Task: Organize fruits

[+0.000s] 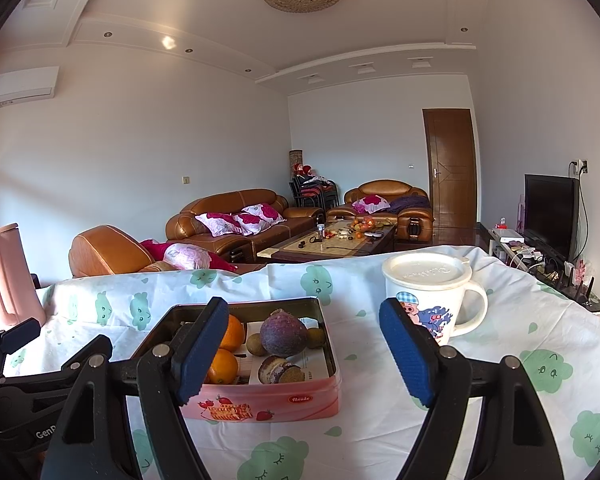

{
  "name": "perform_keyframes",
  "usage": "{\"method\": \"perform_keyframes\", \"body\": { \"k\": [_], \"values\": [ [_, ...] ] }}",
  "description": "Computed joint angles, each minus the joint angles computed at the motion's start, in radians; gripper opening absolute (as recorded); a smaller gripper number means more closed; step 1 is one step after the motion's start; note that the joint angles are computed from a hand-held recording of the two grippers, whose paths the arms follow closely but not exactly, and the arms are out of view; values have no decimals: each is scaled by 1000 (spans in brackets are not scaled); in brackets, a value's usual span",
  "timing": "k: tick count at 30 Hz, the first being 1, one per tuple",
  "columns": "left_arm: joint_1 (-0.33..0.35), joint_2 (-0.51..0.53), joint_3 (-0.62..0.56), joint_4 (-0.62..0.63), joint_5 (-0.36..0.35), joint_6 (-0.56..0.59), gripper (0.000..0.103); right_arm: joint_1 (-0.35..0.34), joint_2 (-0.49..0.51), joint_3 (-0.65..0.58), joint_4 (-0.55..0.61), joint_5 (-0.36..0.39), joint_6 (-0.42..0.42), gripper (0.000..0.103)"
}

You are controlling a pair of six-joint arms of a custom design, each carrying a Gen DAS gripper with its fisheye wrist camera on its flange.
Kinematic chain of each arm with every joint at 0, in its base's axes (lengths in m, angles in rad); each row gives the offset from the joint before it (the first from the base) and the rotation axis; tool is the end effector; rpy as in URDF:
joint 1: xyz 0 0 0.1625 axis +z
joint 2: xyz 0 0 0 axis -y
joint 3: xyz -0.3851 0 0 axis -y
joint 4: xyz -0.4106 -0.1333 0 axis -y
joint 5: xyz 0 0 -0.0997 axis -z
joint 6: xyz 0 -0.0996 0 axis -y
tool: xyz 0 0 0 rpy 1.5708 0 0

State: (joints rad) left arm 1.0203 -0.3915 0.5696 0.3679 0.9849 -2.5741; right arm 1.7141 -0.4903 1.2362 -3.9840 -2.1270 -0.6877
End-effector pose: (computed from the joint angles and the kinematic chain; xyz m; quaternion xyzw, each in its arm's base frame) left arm -0.2471 -0.7626 0.1084 0.3225 0.7825 -0.4672 0.2557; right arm 0.1821 -0.6970 0.1726 0.0749 -0.6734 0.6361 0.3691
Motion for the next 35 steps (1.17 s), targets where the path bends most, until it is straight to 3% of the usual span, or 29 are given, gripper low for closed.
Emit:
{"method": "perform_keyframes", "body": {
  "k": [14,22,35],
  "values": [
    [2,9,-22,20,-19,-5,103,0,0,1,0,0,0,79],
    [7,53,-107,88,-32,-42,103,2,1,-2,7,-4,4,79],
    [6,50,-104,92,-30,-42,103,3,2,-4,12,-10,8,79]
  ]
}}
